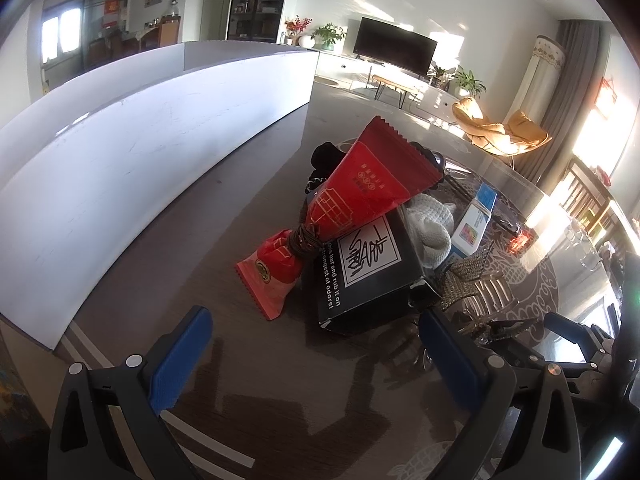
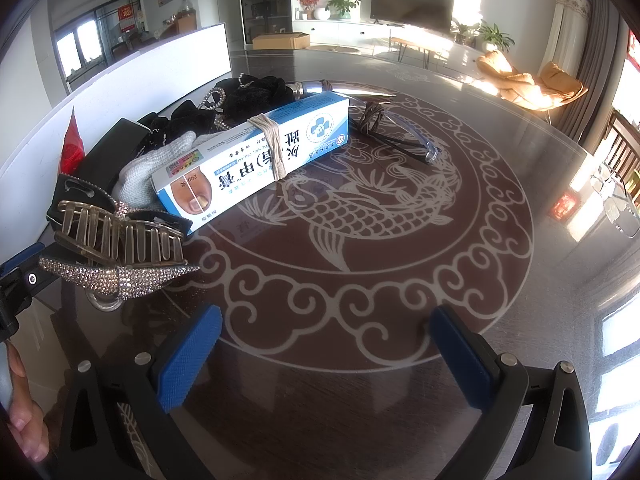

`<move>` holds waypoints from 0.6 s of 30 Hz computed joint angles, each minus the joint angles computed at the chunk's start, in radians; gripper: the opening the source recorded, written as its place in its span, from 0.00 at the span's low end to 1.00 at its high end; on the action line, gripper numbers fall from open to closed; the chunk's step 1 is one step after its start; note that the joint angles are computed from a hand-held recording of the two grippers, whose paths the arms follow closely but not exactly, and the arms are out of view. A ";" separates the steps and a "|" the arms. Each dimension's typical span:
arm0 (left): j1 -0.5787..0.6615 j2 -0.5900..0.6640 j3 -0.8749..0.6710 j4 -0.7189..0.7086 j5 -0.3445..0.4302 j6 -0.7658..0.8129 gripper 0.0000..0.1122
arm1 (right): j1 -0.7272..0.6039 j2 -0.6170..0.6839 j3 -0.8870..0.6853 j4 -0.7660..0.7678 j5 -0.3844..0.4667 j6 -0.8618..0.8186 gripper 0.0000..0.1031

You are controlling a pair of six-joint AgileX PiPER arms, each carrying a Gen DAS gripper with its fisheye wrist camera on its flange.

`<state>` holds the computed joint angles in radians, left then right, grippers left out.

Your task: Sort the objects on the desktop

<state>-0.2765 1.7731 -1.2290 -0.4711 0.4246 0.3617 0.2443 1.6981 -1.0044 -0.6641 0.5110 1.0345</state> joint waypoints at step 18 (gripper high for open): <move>-0.001 0.000 -0.004 0.002 0.001 0.001 0.92 | 0.001 0.000 0.000 0.000 0.000 0.001 1.00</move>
<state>-0.2772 1.7731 -1.2331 -0.4690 0.4253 0.3625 0.2448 1.6979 -1.0043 -0.6644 0.5114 1.0351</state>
